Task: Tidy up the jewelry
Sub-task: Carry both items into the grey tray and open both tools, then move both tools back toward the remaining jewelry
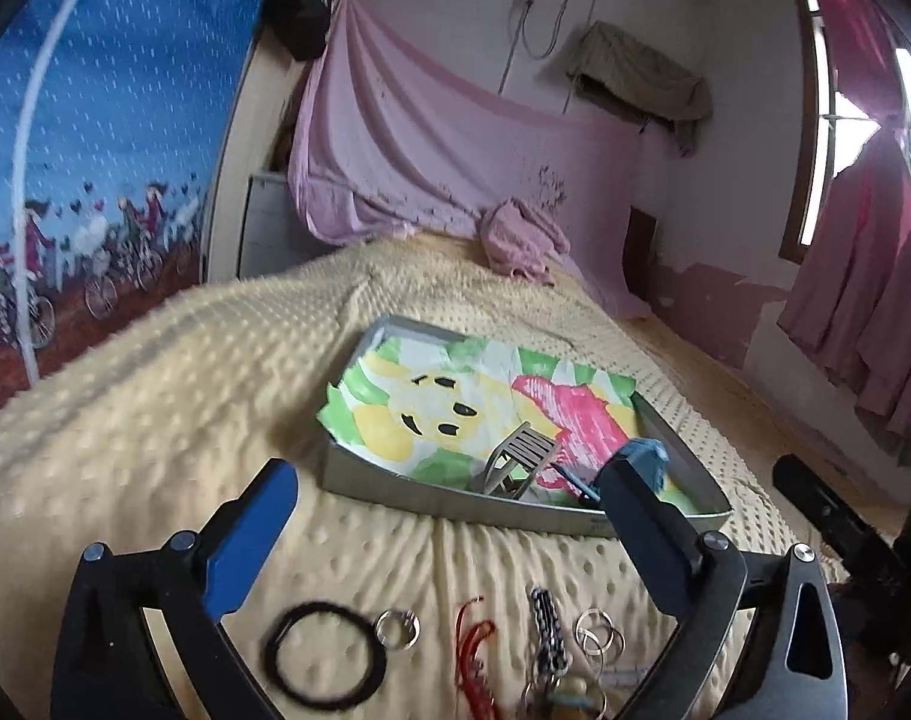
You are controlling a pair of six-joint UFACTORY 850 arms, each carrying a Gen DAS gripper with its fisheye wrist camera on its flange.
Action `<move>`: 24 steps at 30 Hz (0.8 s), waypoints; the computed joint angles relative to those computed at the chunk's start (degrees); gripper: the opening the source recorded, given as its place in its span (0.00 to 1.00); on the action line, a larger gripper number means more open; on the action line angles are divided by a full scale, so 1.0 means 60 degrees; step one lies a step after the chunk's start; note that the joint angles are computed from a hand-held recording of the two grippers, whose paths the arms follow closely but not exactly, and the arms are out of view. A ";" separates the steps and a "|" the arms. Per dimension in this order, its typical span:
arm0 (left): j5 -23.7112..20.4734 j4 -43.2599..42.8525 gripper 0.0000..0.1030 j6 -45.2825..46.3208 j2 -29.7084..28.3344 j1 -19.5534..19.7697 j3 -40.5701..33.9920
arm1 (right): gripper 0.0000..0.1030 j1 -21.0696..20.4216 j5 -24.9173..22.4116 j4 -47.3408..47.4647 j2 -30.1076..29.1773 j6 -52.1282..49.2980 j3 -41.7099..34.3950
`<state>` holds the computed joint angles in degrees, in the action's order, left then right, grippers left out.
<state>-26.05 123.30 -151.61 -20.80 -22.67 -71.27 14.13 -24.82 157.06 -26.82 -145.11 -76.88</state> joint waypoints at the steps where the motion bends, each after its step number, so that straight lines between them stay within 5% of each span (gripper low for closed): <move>1: -0.0220 0.0014 0.99 0.0015 0.0135 -0.0079 0.0196 | 0.91 0.0029 -0.0188 0.0263 0.0181 -0.0364 0.0246; 8: -0.1482 -0.0025 0.99 0.0167 0.0902 -0.0651 0.1387 | 0.92 0.0180 -0.0903 0.0975 0.1318 -0.1899 0.1722; 16: -0.2164 -0.0161 0.99 0.0401 0.1436 -0.1149 0.2284 | 0.92 0.0230 -0.0719 0.0668 0.2112 -0.2264 0.2683; 24: -0.1708 -0.0440 0.99 0.0441 0.1444 -0.1258 0.2574 | 0.92 0.0188 -0.0360 0.0311 0.2291 -0.2457 0.3018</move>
<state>-36.30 120.66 -148.97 -12.14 -30.22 -55.83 15.26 -26.98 158.92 -13.07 -159.85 -58.77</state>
